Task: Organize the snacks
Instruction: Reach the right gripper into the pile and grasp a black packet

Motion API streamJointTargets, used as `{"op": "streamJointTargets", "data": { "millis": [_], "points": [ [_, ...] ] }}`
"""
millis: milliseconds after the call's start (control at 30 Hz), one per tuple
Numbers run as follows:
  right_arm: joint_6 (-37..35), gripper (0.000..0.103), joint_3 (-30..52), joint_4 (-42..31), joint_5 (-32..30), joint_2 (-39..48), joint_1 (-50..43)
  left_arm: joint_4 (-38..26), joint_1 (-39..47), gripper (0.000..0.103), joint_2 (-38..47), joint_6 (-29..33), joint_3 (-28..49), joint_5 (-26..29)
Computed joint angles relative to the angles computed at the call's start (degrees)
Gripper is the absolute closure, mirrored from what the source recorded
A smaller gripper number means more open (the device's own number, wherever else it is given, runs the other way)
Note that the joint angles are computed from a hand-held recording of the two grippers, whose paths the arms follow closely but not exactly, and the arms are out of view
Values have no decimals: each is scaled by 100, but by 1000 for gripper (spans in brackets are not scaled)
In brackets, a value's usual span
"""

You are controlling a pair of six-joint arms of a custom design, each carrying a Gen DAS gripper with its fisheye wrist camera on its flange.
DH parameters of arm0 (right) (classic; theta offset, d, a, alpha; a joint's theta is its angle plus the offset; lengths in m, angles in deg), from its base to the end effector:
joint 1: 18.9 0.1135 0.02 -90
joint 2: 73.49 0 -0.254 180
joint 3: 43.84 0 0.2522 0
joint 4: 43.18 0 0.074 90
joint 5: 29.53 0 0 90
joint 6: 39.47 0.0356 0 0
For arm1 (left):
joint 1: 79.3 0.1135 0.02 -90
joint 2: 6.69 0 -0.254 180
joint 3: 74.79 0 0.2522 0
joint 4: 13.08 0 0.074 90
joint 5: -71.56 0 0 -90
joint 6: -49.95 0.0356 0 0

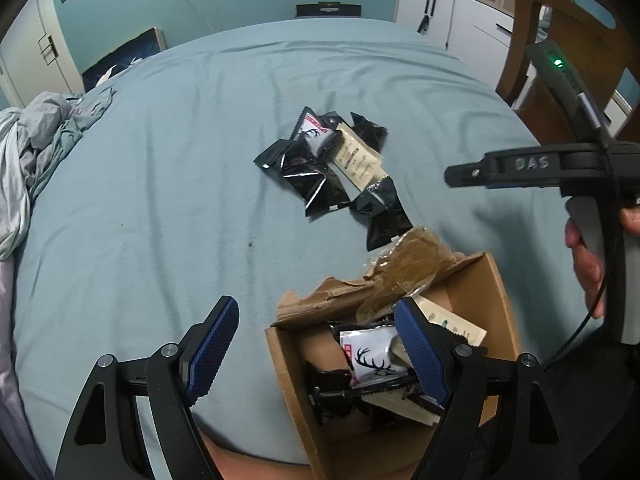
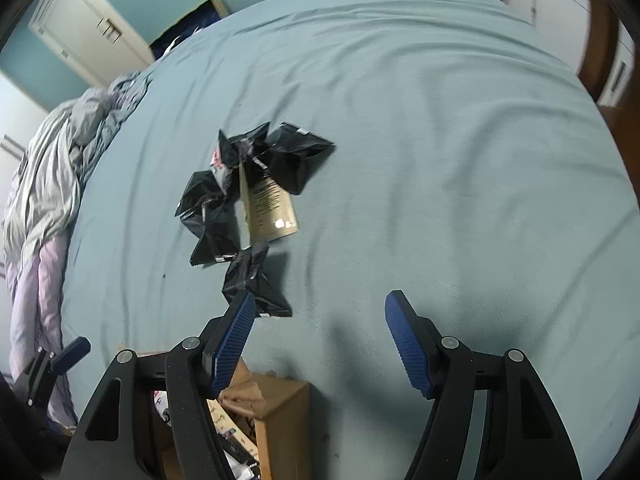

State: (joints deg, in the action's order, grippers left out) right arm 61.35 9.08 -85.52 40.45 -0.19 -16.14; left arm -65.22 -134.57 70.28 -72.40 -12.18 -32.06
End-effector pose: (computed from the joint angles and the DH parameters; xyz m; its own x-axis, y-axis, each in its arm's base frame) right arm 0.2318 0.0234 0.1735 -0.9099 0.1327 -0.3931 -0.0317 0.9224 0.3849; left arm 0.1495 -0.2010 0.1988 -0.8401 0.2991 -0.4524 0.3500 0.9362 -0.0309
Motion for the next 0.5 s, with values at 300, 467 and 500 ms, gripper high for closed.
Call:
{"op": "streamJointTargets", "data": {
  "millis": [300, 467, 500],
  "points": [
    [-161, 36, 584, 360, -287, 1411, 376, 145, 359, 22, -43, 37, -75, 45],
    [-329, 36, 1140, 332, -474, 2261, 661, 261, 581, 22, -123, 3, -143, 3],
    [-341, 36, 1222, 337, -440, 2368, 712, 276, 611, 22, -141, -10, -155, -42]
  ]
}}
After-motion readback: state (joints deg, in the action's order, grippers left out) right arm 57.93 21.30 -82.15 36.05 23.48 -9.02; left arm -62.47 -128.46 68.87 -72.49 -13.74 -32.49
